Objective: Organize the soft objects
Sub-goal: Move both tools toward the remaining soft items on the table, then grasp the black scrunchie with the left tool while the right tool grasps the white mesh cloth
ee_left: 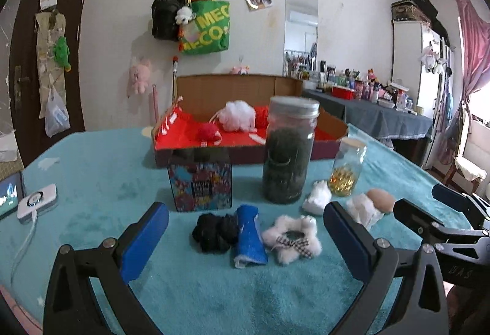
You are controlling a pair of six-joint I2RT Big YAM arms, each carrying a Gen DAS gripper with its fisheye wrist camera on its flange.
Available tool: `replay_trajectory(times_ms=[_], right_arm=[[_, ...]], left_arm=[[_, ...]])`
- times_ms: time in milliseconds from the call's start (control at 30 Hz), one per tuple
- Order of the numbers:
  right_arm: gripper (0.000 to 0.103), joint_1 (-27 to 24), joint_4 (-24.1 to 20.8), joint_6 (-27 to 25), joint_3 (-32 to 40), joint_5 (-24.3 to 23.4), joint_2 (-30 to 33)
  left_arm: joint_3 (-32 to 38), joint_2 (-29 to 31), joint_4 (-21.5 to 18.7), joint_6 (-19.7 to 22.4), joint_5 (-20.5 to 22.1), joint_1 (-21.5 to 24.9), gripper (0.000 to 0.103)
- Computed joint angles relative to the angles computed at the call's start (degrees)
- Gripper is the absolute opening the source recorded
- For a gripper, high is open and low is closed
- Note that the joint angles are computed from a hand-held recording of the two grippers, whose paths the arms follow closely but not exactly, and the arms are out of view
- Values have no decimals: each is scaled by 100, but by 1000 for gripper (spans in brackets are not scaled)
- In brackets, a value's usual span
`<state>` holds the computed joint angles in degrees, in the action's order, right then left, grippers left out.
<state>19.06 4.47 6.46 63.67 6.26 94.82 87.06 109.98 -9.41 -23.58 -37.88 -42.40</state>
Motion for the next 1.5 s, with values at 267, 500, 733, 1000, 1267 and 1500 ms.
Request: replay_trajectory(times_ms=[267, 500, 733, 1000, 1267, 1500], right_arm=[[97, -39, -264, 105, 169, -103, 231], [97, -46, -437, 118, 293, -120, 346], [97, -57, -681, 118, 503, -143, 480], [97, -125, -1137, 69, 870, -452, 644], [95, -62, -1377, -544, 1199, -569, 784], [38, -105, -2170, -669, 1754, -1008, 1163]], left_arm=[[105, 133, -435, -415, 210, 108, 103], [158, 171, -631, -592, 478, 205, 103], [261, 156, -1005, -765, 823, 319, 103], [348, 91, -1406, -752, 1145, 495, 103], [510, 154, -1679, -514, 1474, 686, 94], [579, 216, -1647, -470, 2468, 884, 43]])
